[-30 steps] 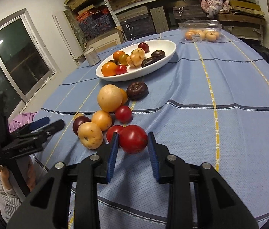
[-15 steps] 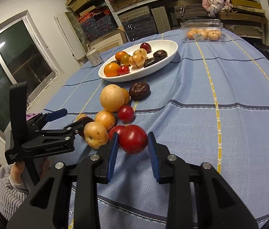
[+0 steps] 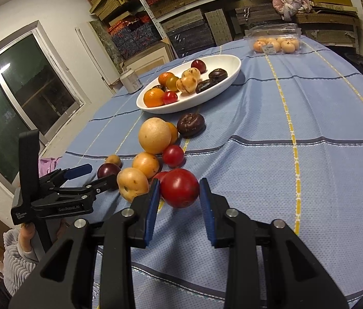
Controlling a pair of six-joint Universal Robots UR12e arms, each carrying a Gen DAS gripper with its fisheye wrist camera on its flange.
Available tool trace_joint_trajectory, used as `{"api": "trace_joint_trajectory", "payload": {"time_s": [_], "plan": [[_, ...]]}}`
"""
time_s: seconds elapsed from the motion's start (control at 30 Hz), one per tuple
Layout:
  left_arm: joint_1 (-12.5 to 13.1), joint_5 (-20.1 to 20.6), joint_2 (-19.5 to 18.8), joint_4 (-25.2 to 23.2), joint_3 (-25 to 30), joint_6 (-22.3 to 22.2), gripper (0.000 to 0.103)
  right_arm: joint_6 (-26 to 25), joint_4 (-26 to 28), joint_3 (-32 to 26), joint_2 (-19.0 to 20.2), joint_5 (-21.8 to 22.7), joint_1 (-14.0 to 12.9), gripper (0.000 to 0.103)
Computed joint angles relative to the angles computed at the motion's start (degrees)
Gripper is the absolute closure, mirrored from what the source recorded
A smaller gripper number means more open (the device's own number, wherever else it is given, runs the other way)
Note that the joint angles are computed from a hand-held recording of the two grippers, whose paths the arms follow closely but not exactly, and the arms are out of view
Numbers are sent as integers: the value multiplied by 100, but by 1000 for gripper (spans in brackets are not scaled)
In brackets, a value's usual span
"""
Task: Organize fruits
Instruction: 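Grasp a red tomato with the right tool and lift it, then grasp a dark red plum with the left tool while the right tool holds the tomato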
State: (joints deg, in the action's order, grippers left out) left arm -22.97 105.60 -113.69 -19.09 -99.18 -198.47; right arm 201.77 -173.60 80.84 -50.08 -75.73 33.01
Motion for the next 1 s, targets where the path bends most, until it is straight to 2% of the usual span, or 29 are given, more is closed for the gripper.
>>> {"api": "trace_joint_trajectory", "payload": {"time_s": [0.07,0.23,0.33,0.43,0.53,0.63,0.7,0.73,0.8,0.83,0.9,1.0], "plan": [[24,-92,22,106,-47,-44,8,19,-13,2,1,12,-4,72],[107,-592,62,382,-147,-36,50,29,-31,5,7,36,-7,71],[87,-657,35,335,-100,128,59,45,-28,2,10,36,-8,71],[119,-853,21,219,-74,119,60,38,-4,-12,15,37,-11,71],[142,-993,7,121,-52,87,60,-106,303,-94,28,72,2,71],[141,-1001,1,119,-49,79,61,-262,425,-111,8,-209,68,71],[155,-1042,7,149,-66,43,61,-316,566,-136,1,-426,110,65],[158,-1047,9,162,-71,34,62,-336,772,-192,9,-540,132,57],[163,-1055,7,169,-69,33,63,-340,1169,-321,48,-597,145,56],[164,-1058,8,168,-70,32,63,-339,1265,-356,63,-571,140,57],[171,-1080,14,179,-79,21,63,-327,1253,-351,68,-532,133,72],[171,-1047,30,244,-103,-20,64,-322,1178,-326,69,-422,117,74]]}}
